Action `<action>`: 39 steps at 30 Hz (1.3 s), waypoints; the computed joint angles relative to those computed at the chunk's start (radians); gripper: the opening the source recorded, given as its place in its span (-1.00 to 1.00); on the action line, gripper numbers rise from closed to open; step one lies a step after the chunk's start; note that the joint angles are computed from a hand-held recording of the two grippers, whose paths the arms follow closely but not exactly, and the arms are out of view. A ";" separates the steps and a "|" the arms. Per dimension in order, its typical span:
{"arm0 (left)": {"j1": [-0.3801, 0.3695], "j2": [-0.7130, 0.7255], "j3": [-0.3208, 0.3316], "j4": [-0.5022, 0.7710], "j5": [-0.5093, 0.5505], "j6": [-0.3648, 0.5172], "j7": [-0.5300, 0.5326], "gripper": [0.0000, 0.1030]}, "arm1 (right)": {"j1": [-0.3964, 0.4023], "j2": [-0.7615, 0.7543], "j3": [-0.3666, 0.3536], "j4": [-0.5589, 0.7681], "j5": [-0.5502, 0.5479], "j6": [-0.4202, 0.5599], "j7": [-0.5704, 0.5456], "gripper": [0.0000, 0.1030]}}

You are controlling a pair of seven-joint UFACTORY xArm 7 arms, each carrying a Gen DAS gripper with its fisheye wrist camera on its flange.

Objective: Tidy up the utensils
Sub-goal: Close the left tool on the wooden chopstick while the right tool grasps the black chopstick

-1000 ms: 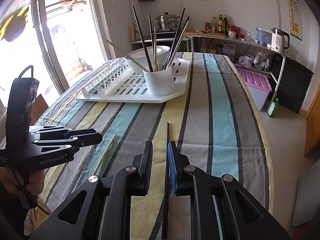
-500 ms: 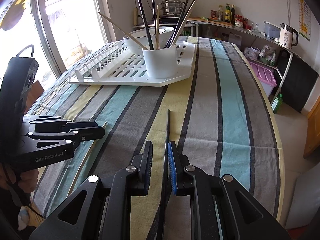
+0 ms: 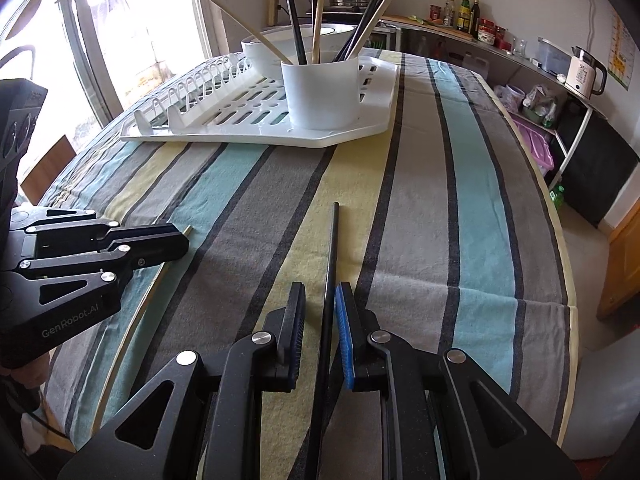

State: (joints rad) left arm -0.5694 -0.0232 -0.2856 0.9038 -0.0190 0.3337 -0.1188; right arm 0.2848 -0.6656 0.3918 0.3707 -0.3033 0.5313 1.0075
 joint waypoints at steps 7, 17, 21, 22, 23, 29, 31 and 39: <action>-0.001 0.004 0.002 0.010 -0.032 0.011 0.042 -0.88 | -0.004 0.054 -0.018 0.048 -0.005 0.034 -0.031 -0.69; -0.004 -0.025 0.008 -0.001 -0.125 0.002 0.134 -0.89 | 0.002 0.080 -0.028 0.072 -0.002 0.042 -0.044 -0.88; -0.008 -0.042 0.013 -0.003 -0.171 0.002 0.180 -0.89 | -0.001 0.047 -0.023 0.058 -0.004 0.024 -0.025 -0.88; -0.009 -0.046 0.014 -0.004 -0.178 0.002 0.187 -0.89 | -0.003 0.033 -0.020 0.054 -0.005 0.021 -0.019 -0.88; -0.009 -0.053 0.015 -0.006 -0.185 0.001 0.194 -0.89 | -0.003 0.018 -0.018 0.051 -0.005 0.019 -0.015 -0.88; -0.009 -0.071 0.020 -0.007 -0.196 -0.009 0.205 -0.89 | 0.013 0.033 -0.040 0.072 0.013 0.037 -0.072 -0.91; -0.009 -0.071 0.022 -0.007 -0.202 -0.009 0.207 -0.89 | 0.015 0.061 -0.049 0.075 0.027 0.032 -0.090 -0.85; -0.006 -0.069 0.028 -0.009 -0.226 -0.005 0.228 -0.89 | -0.001 0.093 -0.045 0.075 0.021 0.029 -0.083 -0.76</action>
State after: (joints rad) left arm -0.5752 -0.0918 -0.2572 0.8945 -0.2452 0.3289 0.1090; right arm 0.2841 -0.5722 0.3466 0.4457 -0.2824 0.5601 0.9247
